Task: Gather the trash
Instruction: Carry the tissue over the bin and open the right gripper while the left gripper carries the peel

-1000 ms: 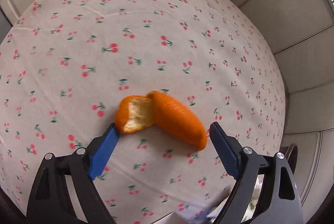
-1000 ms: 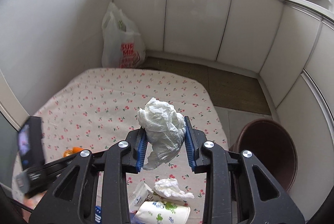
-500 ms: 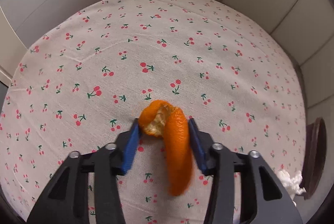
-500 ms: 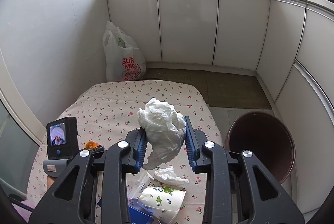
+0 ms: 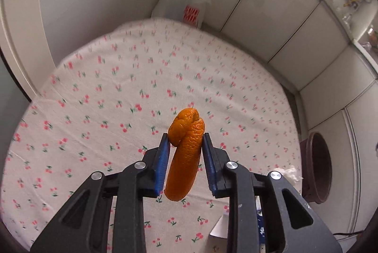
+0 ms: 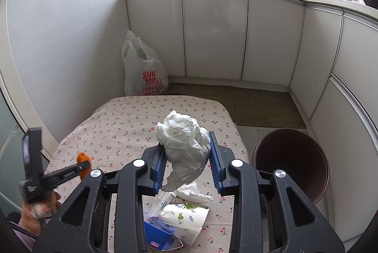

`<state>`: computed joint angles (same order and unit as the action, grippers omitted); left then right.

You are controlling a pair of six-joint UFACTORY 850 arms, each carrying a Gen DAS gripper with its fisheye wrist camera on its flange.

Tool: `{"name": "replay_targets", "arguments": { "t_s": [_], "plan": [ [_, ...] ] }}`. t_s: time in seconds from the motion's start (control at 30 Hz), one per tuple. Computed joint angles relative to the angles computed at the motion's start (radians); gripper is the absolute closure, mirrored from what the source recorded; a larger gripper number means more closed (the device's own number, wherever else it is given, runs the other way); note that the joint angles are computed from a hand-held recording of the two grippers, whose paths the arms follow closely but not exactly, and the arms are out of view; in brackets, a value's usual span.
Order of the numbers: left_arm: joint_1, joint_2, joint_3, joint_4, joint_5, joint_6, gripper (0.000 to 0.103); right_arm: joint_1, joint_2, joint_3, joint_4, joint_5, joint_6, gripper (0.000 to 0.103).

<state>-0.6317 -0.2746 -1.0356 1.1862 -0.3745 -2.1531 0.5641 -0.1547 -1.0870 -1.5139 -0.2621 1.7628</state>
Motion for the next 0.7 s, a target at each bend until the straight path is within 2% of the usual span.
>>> {"name": "replay_targets", "arguments": {
  "t_s": [0.17,0.4,0.7],
  "plan": [
    [-0.069,0.077,0.003,0.164,-0.107,-0.116,0.075,0.005,0.046,0.051,-0.108,-0.002,0.115,0.072],
    [-0.142,0.097,-0.048,0.277,-0.177,-0.153,0.074,0.008,0.104,0.102,-0.218,-0.021,0.217,0.072],
    [-0.189,0.042,-0.153,0.353,-0.168,-0.141,0.074,-0.018,0.150,0.140,-0.257,-0.043,0.277,0.072]
  ]
}}
